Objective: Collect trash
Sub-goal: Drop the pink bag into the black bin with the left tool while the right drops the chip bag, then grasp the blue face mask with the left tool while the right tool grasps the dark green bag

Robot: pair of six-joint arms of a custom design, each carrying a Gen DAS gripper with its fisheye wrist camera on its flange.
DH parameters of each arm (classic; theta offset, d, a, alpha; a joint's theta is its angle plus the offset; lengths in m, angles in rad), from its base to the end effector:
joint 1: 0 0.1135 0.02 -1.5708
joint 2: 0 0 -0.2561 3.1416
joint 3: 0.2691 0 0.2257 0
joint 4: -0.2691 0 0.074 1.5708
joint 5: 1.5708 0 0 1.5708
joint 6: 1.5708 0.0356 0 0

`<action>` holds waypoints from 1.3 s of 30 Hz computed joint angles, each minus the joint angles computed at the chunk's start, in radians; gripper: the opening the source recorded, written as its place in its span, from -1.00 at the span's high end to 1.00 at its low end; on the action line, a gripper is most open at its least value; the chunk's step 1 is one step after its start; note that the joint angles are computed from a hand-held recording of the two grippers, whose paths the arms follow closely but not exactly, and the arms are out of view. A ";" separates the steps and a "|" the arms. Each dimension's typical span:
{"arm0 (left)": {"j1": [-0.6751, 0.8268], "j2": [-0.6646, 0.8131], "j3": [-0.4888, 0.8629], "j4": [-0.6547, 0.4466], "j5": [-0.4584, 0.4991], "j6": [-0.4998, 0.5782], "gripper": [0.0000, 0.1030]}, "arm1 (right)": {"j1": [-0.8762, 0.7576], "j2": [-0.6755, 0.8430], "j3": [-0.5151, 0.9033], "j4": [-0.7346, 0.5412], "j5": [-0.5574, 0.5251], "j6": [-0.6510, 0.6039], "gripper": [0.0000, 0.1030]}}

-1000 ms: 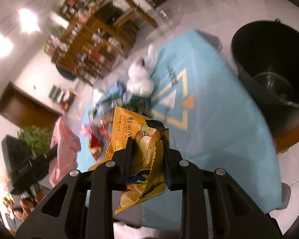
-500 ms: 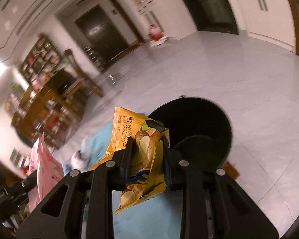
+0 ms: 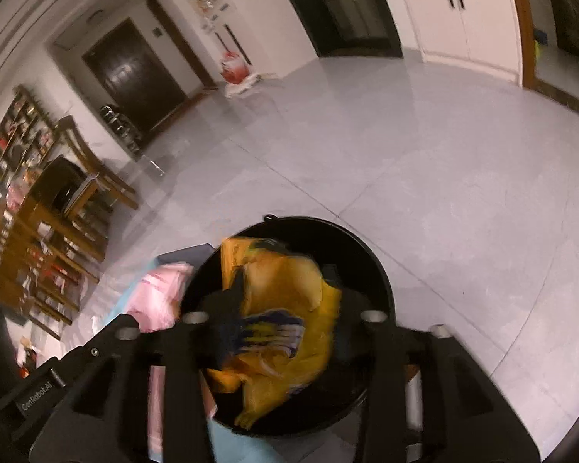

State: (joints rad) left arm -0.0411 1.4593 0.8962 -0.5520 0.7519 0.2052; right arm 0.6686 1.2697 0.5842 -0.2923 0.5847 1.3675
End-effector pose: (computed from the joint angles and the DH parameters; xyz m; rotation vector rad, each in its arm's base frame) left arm 0.2503 -0.0346 0.2128 0.5303 2.4349 -0.9291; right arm 0.1757 0.1138 0.1808 1.0020 2.1221 0.2383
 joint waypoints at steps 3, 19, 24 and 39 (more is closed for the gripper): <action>0.002 0.013 0.001 0.010 -0.005 -0.007 0.03 | 0.003 -0.031 -0.018 -0.008 0.000 0.032 -0.08; 0.606 -0.107 0.032 -0.514 0.089 0.706 -0.64 | 0.138 0.062 0.144 0.041 0.000 -0.105 -0.21; 0.948 0.127 0.292 -0.776 0.085 1.048 -0.67 | 0.212 0.186 0.248 0.118 -0.068 -0.251 -0.26; 1.140 0.454 0.461 -0.721 -0.067 1.141 -0.70 | 0.270 0.637 0.559 0.253 -0.492 -0.267 -0.29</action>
